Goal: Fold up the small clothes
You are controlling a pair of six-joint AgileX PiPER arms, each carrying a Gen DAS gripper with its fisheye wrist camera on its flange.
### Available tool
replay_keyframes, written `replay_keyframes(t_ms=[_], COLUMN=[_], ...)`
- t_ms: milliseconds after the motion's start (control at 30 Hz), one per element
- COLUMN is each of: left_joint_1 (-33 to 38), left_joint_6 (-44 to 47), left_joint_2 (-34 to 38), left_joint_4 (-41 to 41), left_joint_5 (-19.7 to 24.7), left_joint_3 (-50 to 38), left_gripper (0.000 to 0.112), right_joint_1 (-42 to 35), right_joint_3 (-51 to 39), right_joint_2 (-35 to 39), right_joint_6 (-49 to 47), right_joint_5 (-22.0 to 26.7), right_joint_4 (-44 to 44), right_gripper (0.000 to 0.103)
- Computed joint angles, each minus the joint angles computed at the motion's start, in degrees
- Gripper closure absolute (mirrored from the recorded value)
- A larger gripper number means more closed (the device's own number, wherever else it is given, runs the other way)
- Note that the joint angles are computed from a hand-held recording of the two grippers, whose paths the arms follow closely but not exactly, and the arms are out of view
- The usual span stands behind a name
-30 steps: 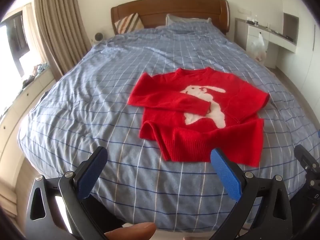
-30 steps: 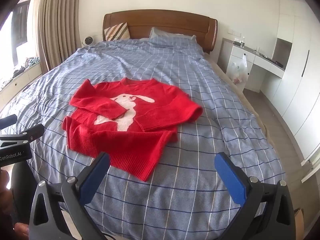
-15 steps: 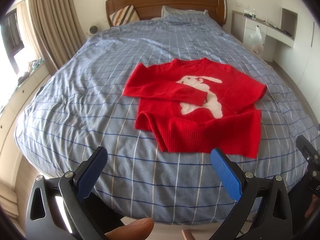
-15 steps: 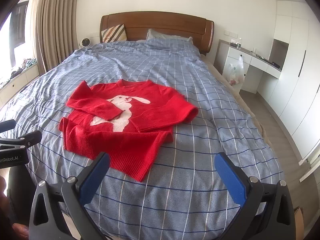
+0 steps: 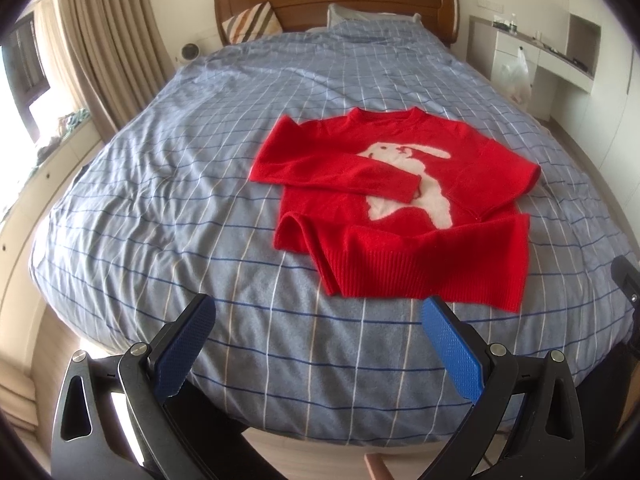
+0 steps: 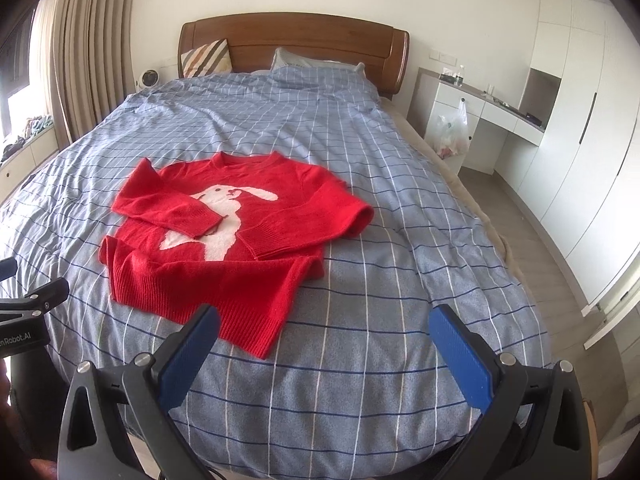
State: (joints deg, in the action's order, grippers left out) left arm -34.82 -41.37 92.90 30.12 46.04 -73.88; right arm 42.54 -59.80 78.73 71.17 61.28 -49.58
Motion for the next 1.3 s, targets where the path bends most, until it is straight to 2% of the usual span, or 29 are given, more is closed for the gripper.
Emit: replay_keyframes(t_ms=[67, 300, 467, 700, 767, 867, 933, 1000, 1067, 1200, 1300], left_joint_1=[0.2, 1.9, 0.3, 3.0, 3.2, 1.7, -0.4, -2.4, -2.7, 0.8, -0.1], left_joint_6=[-0.3, 3.9, 4.6, 11.3, 10.9, 5.5, 0.4, -0.2, 3.4, 13.8, 9.5], left_joint_2=[0.7, 1.2, 1.9, -2.6, -3.6, -4.6, -4.3, -2.7, -1.1, -2.1, -2.0], left_joint_4=[0.6, -1.3, 0.4, -6.2, -4.6, 2.9, 10.3, 13.0, 9.2, -7.3, -4.4], left_joint_5=[0.9, -0.1, 1.4, -7.3, -8.9, -10.5, -9.4, -5.9, -3.7, -8.2, -8.0], left_joint_3=[-0.7, -1.6, -2.6, -0.5, -0.7, -0.6, -0.4, -1.4, -2.6, -0.5, -0.2], left_gripper=[0.01, 0.01, 0.01, 0.01, 0.01, 0.01, 0.01, 0.01, 0.01, 0.01, 0.01], right_joint_1=[0.1, -1.7, -2.3, -2.4, -1.9, -2.0, -1.2, 0.0, 0.2, -0.4, -0.3], right_joint_3=[-0.5, -0.7, -0.9, -0.8, 0.2, 2.6, 3.8, 4.8, 6.1, 8.4, 9.9], right_joint_2=[0.0, -0.4, -0.3, -0.8, -2.8, -6.7, -8.1, -9.0, -10.0, -11.4, -12.3], right_joint_6=[0.3, -0.7, -1.2, -1.5, -1.0, -0.8, 1.6, 4.4, 6.7, 7.7, 8.1], right_joint_5=[1.6, 2.3, 2.7, 1.9, -0.6, -6.3, -6.8, -6.1, -5.7, -7.0, -8.7], right_joint_4=[-0.3, 0.1, 0.3, 0.7, 0.0, -0.5, -2.9, -6.3, -9.3, -12.8, -14.0], right_gripper=[0.0, 0.0, 0.0, 0.0, 0.0, 0.0, 0.0, 0.0, 0.0, 0.0, 0.0])
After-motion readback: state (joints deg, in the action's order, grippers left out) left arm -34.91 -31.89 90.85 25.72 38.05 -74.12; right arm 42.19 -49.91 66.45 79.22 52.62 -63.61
